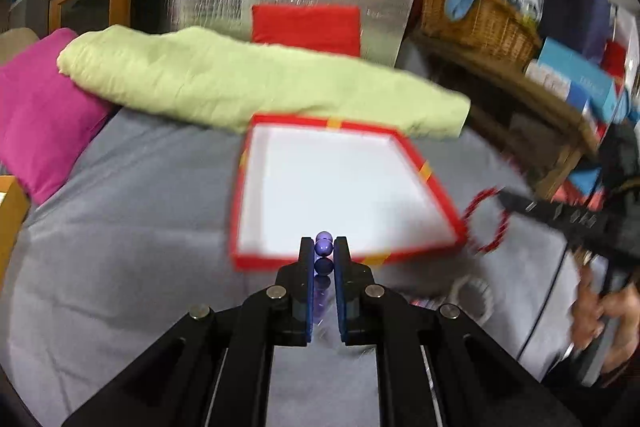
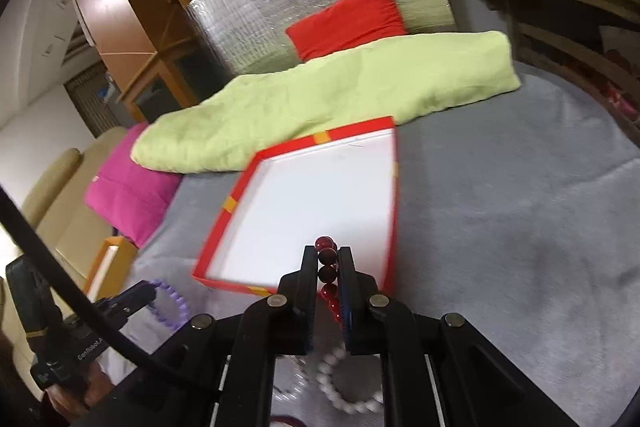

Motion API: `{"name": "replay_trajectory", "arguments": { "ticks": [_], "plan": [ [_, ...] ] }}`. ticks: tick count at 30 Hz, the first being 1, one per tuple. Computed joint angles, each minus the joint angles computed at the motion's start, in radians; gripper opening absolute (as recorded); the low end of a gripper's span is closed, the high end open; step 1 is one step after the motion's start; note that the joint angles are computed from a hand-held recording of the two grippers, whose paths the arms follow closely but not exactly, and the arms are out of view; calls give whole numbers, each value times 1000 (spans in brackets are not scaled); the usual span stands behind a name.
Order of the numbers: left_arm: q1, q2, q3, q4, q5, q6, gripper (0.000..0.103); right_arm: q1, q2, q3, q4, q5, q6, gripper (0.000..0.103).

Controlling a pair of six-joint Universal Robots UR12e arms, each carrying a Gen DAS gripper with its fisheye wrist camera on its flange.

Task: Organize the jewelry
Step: 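Carry both bracelets into the red tray and open both tools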

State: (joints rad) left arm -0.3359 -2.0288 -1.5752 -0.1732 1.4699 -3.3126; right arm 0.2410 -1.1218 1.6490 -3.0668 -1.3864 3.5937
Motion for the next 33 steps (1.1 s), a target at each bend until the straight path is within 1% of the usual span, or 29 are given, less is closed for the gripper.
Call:
{"name": "replay_trajectory", "arguments": {
  "ticks": [1, 3, 6, 8, 9, 10, 12, 15, 17, 21, 24, 25, 27, 28, 29, 32, 33],
  "plan": [
    [-2, -10, 14, 8, 1, -2, 9, 0, 8, -13, 3, 11, 3, 11],
    [-8, -29, 48, -5, 19, 2, 10, 2, 26, -44, 17, 28, 0, 11],
    [-11, -63, 108, -43, 20, 24, 10, 1, 57, -92, 50, 62, -3, 11],
    [-17, -92, 157, -97, 30, 57, 10, -2, 77, -120, 70, 85, 3, 11],
    [-18, -99, 166, -108, 29, 62, 10, -3, 87, -133, 80, 99, 6, 11],
    [-17, -112, 185, -134, 21, 74, 10, -4, 100, -151, 93, 111, 9, 11],
    [-15, -123, 199, -156, 14, 79, 10, -4, 115, -173, 109, 121, 8, 11],
    [2, -138, 213, -184, -35, 45, 10, -4, 140, -209, 141, 136, 6, 11],
    [6, -142, 214, -188, -46, 37, 10, -4, 154, -231, 156, 136, 0, 11],
    [13, -159, 241, -266, -72, 28, 10, -8, 172, -257, 195, 126, 7, 11],
    [16, -160, 250, -307, -67, 11, 11, -13, 170, -258, 227, 93, 35, 15],
    [19, -160, 251, -313, -73, 7, 12, -16, 169, -257, 232, 99, 47, 15],
    [22, -152, 243, -312, -71, -4, 16, -22, 163, -246, 216, 96, 69, 24],
    [22, -148, 238, -305, -63, -7, 23, -23, 155, -235, 204, 84, 72, 34],
    [22, -143, 231, -293, -51, -11, 29, -22, 150, -227, 190, 70, 71, 40],
    [21, -129, 213, -269, -8, -12, 36, -21, 134, -208, 172, 50, 61, 40],
    [19, -121, 203, -264, 18, -7, 37, -21, 127, -201, 175, 47, 54, 40]
  ]
}}
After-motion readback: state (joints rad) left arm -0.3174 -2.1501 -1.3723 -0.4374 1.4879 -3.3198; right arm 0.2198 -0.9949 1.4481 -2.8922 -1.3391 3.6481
